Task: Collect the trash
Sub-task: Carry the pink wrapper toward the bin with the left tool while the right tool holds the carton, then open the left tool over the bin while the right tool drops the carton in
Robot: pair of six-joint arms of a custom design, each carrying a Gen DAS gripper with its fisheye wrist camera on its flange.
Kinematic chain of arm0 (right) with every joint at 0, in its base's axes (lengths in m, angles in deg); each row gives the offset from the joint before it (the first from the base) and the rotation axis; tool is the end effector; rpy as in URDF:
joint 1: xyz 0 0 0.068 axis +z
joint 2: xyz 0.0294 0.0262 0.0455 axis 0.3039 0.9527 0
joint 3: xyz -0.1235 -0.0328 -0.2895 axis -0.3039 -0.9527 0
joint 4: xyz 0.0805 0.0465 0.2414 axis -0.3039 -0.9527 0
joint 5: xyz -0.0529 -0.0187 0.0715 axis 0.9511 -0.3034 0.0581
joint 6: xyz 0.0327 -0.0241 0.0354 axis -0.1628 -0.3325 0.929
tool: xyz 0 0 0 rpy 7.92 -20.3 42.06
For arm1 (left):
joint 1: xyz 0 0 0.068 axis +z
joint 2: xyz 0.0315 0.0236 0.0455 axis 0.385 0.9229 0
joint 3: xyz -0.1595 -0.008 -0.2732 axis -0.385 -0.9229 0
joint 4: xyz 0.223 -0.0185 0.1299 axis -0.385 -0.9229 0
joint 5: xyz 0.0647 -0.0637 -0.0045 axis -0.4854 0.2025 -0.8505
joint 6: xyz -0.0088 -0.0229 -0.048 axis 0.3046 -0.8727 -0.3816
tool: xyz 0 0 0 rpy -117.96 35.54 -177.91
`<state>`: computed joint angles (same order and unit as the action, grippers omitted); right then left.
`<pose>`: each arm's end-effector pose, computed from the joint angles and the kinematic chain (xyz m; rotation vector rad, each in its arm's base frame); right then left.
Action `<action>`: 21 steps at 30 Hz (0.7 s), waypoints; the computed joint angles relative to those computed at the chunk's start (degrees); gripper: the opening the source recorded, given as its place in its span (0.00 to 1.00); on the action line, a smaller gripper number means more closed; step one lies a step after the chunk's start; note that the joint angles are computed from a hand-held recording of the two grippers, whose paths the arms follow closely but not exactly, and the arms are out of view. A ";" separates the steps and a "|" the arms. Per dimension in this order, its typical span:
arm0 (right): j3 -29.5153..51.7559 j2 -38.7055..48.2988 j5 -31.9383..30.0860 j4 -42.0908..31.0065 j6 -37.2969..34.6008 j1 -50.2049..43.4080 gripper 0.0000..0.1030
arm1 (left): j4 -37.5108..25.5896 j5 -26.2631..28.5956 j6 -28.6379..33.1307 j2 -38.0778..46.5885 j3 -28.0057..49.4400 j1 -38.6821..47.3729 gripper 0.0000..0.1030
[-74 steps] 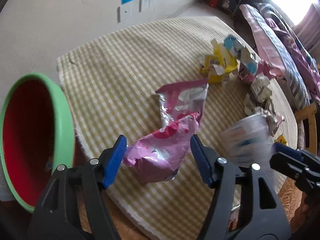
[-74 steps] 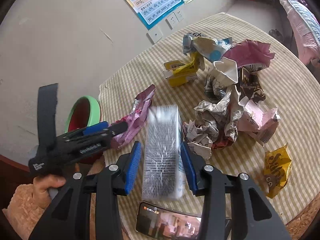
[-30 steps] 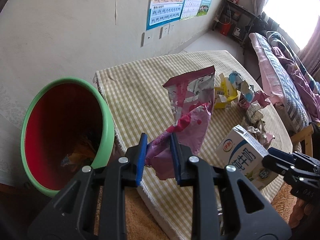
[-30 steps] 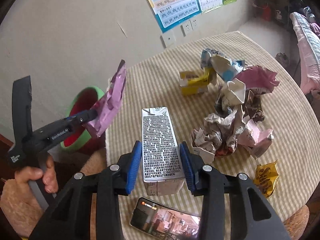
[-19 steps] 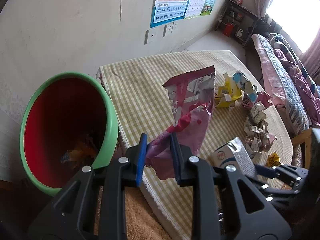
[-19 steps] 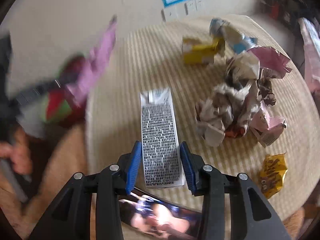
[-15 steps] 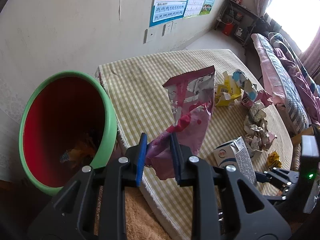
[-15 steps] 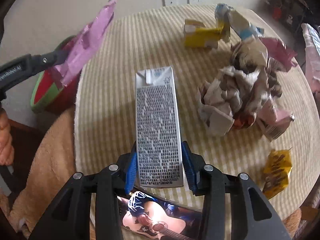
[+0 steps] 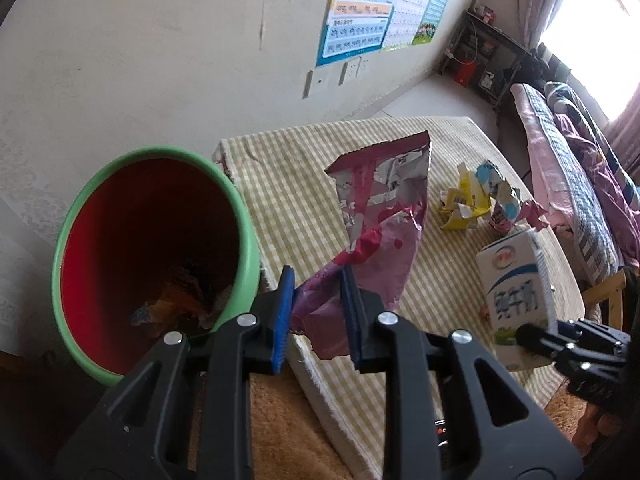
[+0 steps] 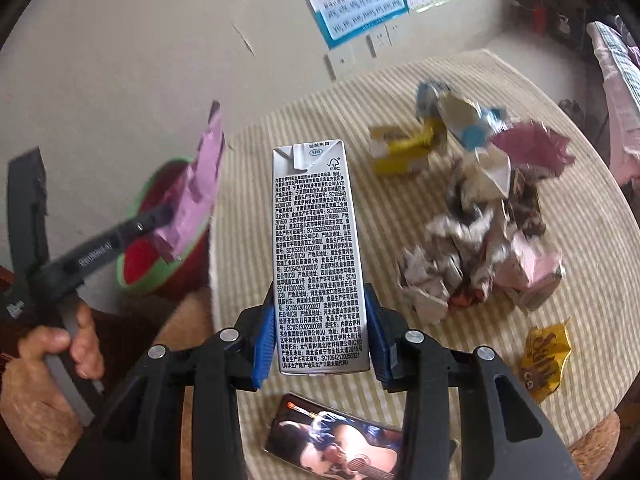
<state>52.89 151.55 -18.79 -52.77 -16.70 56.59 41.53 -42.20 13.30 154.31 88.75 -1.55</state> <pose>0.2065 0.1644 0.2282 0.1324 2.6537 0.4550 0.2729 -0.1235 0.1914 0.2220 2.5605 -0.2907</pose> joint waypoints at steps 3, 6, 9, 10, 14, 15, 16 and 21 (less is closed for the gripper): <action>3.05 1.56 -1.36 -0.17 -1.62 -0.93 0.37 | -0.17 0.37 0.43 -0.90 -0.59 1.93 0.22; 5.61 4.55 -2.00 0.78 -3.03 -0.71 0.37 | -0.24 0.60 0.82 -2.13 -1.44 4.07 0.22; 8.71 7.79 -3.09 1.26 -3.75 -0.04 0.37 | -0.13 0.49 1.73 -3.48 -2.38 6.58 0.22; 9.64 9.03 -3.77 1.71 -4.11 -0.16 0.37 | -0.12 0.52 2.19 -3.87 -2.58 7.70 0.22; 15.20 14.31 -7.01 2.34 -5.05 0.20 0.38 | 0.11 0.59 3.65 -5.22 -3.56 11.97 0.22; 16.56 15.06 -7.40 1.88 -5.10 0.62 0.38 | 0.35 0.54 4.12 -5.50 -3.95 13.43 0.22; 18.41 16.59 -8.07 1.66 -5.47 0.88 0.38 | 0.43 0.47 4.40 -5.67 -4.18 14.39 0.22; 27.64 23.23 -10.92 -0.37 -6.99 2.29 0.38 | 0.76 0.86 5.59 -5.96 -5.36 20.15 0.22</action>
